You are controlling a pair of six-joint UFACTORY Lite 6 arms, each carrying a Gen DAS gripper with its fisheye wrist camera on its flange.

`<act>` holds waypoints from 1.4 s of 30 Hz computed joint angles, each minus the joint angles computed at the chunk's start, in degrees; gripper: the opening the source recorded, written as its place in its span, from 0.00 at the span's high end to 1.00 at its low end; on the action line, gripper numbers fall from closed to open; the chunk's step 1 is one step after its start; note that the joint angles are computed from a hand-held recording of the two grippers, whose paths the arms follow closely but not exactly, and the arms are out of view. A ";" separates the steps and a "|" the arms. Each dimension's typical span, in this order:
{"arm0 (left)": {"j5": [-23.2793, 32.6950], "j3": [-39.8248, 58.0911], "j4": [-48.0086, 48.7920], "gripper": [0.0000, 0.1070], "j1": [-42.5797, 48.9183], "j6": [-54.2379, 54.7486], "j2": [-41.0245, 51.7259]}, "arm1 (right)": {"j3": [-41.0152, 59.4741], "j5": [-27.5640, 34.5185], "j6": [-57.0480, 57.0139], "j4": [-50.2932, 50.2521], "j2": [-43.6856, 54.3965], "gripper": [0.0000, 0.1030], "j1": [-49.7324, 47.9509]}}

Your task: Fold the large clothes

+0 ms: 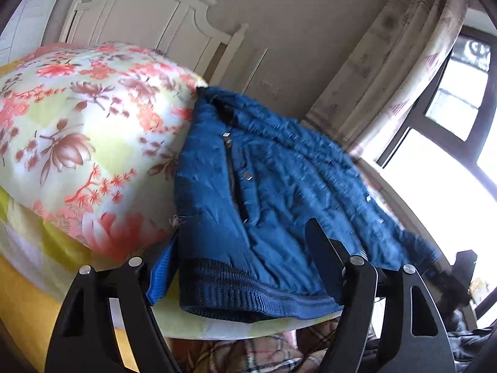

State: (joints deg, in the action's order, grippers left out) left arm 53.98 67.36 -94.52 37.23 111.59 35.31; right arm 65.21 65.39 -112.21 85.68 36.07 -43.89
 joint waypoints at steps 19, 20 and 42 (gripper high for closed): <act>-3.96 8.77 6.43 0.85 -3.36 -11.40 4.75 | 7.10 -9.23 7.11 5.52 4.44 0.81 8.43; 0.40 8.47 6.87 0.86 -1.33 -12.18 4.48 | 7.05 -7.49 7.35 5.72 4.79 0.84 7.79; 37.01 24.45 3.70 0.76 8.19 -42.70 5.36 | 2.13 27.01 22.96 -4.66 -24.13 0.83 -11.34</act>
State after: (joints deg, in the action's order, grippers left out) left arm 90.99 91.81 -90.82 45.42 68.89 40.67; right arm 67.34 92.40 -89.25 81.01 11.93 -55.23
